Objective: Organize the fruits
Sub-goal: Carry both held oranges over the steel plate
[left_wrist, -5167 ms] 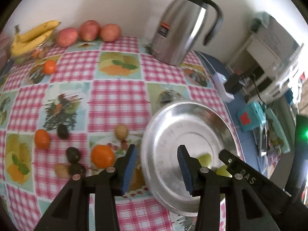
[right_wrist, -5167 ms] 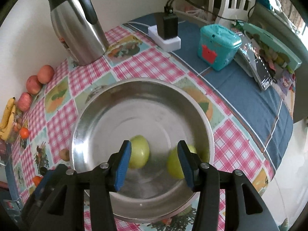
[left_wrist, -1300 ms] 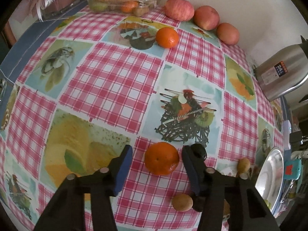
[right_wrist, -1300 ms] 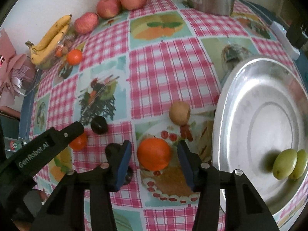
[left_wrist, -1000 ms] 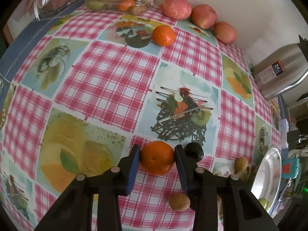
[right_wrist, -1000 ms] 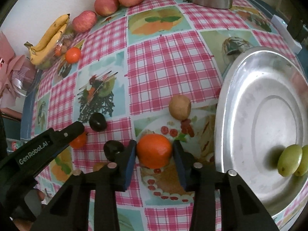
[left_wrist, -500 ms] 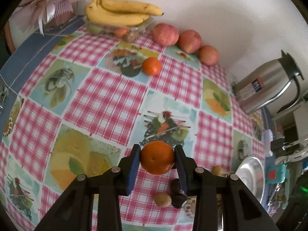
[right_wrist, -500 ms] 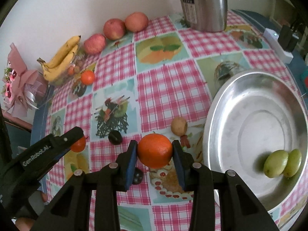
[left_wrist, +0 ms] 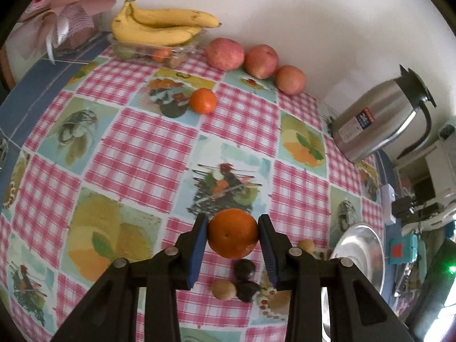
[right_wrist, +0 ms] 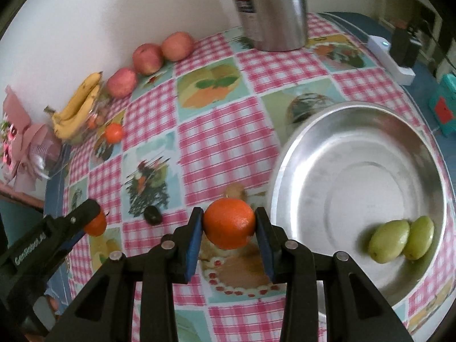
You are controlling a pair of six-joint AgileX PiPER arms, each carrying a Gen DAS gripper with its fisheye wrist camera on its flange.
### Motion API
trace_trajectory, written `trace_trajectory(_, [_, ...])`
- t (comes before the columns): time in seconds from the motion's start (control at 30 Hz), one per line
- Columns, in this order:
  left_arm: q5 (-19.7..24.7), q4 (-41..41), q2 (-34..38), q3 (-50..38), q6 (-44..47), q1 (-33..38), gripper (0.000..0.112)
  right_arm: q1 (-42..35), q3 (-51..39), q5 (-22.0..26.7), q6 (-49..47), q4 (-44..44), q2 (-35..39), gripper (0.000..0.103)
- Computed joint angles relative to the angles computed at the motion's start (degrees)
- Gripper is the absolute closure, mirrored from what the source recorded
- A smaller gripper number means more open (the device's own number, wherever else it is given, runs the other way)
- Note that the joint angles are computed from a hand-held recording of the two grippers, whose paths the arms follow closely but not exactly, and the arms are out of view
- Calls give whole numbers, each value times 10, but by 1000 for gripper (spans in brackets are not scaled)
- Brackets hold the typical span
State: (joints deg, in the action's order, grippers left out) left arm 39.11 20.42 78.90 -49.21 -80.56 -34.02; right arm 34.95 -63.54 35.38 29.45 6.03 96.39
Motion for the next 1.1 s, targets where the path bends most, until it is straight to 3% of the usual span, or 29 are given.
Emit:
trace_trajectory(0.23, [-6,-14,37,-37,17,-30,74,-54,28,2,32,-24,-19,65])
trace_trajectory(0.73, [24,-39,184,-224,106,-141,74,-173,83,5,36,-24,-71,65])
trace_trajectory(1.1, [31,-62,258,-300,161,-170,74,-194,91,11,40,-41,-90,65])
